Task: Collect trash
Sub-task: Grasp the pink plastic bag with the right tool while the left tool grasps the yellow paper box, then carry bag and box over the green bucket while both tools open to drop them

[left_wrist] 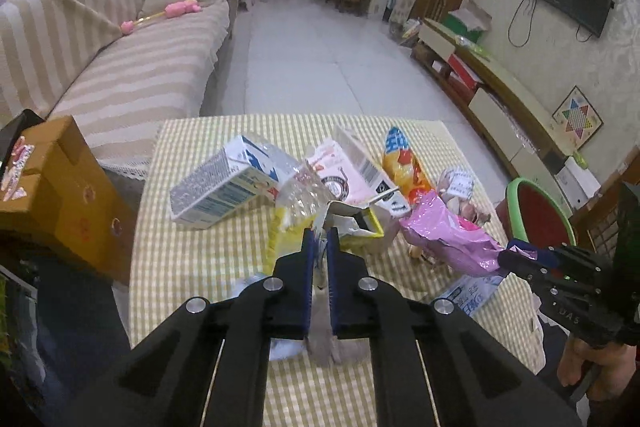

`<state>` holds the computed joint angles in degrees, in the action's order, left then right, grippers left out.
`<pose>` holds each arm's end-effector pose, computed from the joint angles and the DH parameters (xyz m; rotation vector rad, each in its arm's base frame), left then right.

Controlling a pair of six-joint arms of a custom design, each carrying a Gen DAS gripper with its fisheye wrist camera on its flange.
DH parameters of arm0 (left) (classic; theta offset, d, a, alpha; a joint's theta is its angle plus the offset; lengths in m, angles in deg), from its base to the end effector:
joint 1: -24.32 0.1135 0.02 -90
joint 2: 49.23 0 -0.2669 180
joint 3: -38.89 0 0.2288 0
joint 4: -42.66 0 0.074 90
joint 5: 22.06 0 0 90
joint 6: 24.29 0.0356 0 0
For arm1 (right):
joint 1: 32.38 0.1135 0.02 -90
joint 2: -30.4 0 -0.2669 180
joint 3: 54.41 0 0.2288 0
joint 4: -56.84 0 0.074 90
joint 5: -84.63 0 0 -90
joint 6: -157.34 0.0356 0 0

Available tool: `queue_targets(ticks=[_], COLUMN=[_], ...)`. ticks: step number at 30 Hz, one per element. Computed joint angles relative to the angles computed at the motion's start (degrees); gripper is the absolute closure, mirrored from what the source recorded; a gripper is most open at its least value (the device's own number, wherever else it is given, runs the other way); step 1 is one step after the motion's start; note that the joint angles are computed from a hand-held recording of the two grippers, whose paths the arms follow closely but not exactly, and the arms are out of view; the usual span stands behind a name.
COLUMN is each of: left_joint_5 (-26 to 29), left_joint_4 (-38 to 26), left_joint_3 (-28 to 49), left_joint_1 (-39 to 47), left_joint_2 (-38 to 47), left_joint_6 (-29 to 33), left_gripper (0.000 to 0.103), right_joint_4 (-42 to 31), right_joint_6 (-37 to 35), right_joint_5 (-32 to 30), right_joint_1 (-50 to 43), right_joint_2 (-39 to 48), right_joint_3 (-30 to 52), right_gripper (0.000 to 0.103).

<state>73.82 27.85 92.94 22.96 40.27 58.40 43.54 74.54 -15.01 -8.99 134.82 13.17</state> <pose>0.2738 -0.0101 0.1636 -0.0818 2.4499 -0.1925 0.3092 0.1402 0.1511 -0.4240 2.4429 0.4386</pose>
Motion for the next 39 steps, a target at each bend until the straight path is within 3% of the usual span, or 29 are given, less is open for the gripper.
queue_targets(ticks=[18, 39], left_joint_5=[0.0, -5.2], left_joint_4=[-4.0, -8.4], left_joint_3=[2.4, 14.0], left_joint_1=[-2.2, -17.8], left_joint_2=[-6.3, -3.8], left_joint_6=[-1.3, -5.7], left_gripper=[0.102, 0.102], right_joint_4=[-0.4, -3.0], right_joint_6=[3.2, 1.2], right_joint_5=[-2.8, -7.0], right_joint_1=[-2.6, -18.2], right_joint_2=[-7.4, -17.7], right_joint_3=[-0.8, -4.6], right_gripper=[0.08, 0.081])
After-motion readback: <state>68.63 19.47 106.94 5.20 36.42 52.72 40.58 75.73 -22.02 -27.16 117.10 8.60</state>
